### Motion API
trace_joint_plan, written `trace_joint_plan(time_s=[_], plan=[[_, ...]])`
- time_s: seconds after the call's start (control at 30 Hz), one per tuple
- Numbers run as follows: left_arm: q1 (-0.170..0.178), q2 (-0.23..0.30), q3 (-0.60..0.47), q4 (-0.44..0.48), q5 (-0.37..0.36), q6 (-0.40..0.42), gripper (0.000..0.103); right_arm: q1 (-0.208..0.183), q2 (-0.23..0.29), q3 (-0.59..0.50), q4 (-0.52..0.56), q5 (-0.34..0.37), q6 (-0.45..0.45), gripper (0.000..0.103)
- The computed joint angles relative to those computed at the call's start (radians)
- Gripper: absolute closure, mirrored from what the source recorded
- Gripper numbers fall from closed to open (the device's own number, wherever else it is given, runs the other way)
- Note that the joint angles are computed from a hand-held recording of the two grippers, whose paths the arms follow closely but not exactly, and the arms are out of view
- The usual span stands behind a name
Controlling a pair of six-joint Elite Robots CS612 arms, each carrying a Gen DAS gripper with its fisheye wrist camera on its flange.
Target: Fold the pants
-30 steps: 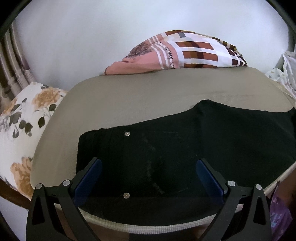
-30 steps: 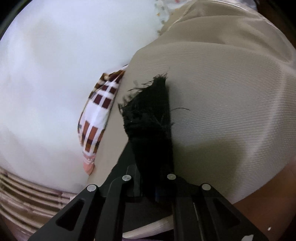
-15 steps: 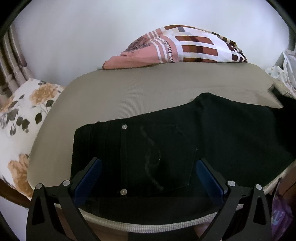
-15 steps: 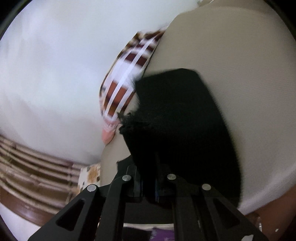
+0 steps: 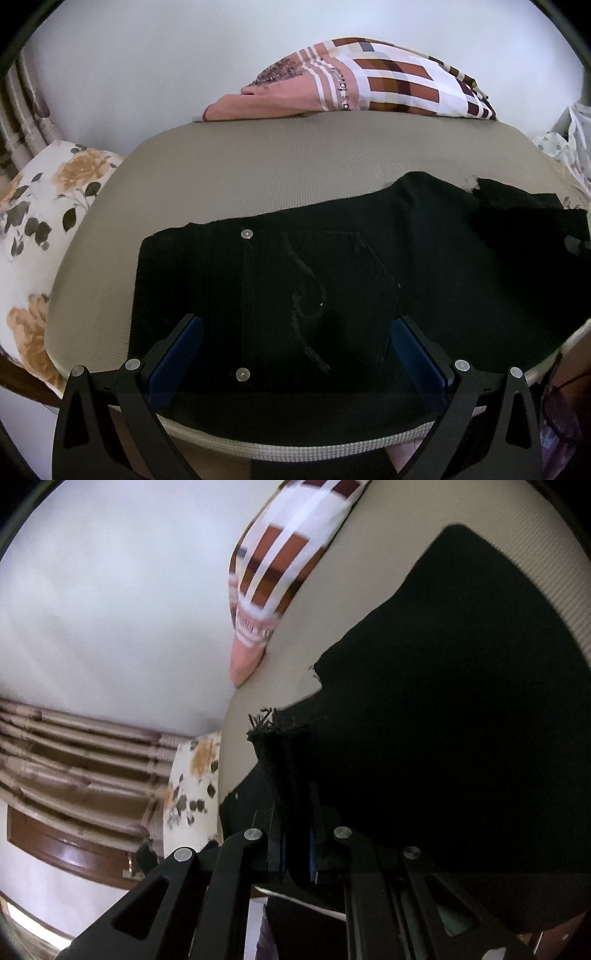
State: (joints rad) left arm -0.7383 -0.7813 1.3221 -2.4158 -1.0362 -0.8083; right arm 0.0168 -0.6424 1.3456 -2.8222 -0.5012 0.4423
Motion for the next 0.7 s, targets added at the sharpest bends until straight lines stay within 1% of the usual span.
trace_joint_plan(time_s=[0.27,0.47,0.7], plan=[[0.000,0.003,-0.003,0.004,-0.008,0.009,0.002,0.029,-0.001,0.004,0.135,0.032,-0.133,0.093],[0.002,0.009,-0.014,0.024,-0.029,0.009,0.002,0.043,0.001,-0.013,0.193,0.020,-0.199,0.093],[0.004,0.012,-0.016,0.030,-0.035,0.015,0.002,0.062,-0.018,-0.010,0.279,-0.061,-0.344,0.093]])
